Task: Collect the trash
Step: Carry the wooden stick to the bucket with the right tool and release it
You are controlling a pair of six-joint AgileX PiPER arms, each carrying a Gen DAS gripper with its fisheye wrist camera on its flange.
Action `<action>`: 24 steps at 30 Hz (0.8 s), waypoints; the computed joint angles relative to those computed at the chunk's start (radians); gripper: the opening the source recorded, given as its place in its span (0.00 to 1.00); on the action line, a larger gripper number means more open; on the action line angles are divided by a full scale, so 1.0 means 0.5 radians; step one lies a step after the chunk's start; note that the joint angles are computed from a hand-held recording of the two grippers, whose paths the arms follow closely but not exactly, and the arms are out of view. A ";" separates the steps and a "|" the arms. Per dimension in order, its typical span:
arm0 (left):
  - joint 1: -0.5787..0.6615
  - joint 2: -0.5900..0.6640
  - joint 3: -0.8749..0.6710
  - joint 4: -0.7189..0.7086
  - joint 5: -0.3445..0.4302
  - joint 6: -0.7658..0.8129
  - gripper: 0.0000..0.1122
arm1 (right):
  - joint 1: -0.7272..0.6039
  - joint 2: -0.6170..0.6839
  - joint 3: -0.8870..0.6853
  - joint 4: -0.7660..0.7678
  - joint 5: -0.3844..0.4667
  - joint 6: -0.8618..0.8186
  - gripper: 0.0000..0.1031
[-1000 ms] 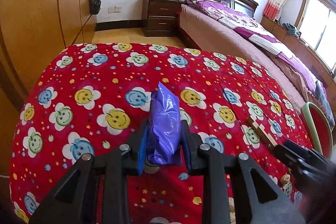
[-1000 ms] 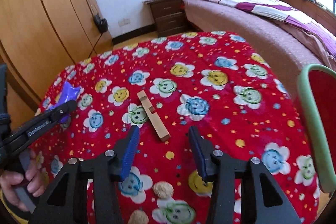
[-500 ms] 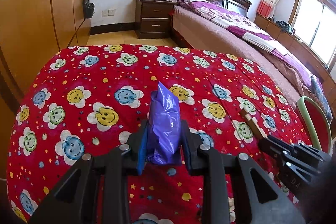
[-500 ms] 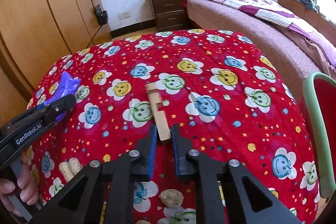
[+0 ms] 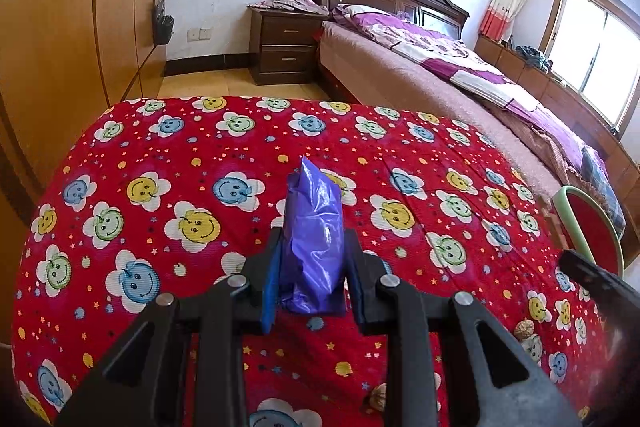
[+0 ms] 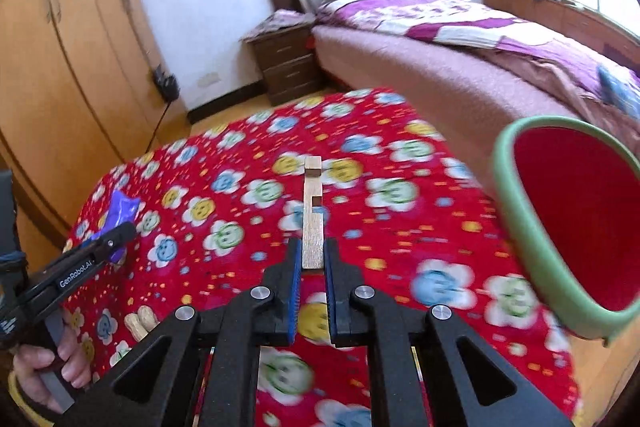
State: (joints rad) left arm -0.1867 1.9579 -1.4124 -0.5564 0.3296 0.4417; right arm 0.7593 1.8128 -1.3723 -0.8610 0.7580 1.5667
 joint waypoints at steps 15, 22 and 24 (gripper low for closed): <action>-0.093 -0.174 0.103 -0.042 -0.001 0.039 0.25 | 0.100 -0.758 0.857 -0.305 0.308 0.719 0.10; -0.224 -0.249 0.057 0.005 0.134 -0.034 0.25 | 0.014 -0.997 1.155 -0.330 0.308 0.933 0.10; -0.286 -0.257 0.031 0.042 0.159 -0.084 0.25 | -0.019 -1.046 1.224 -0.336 0.288 0.970 0.10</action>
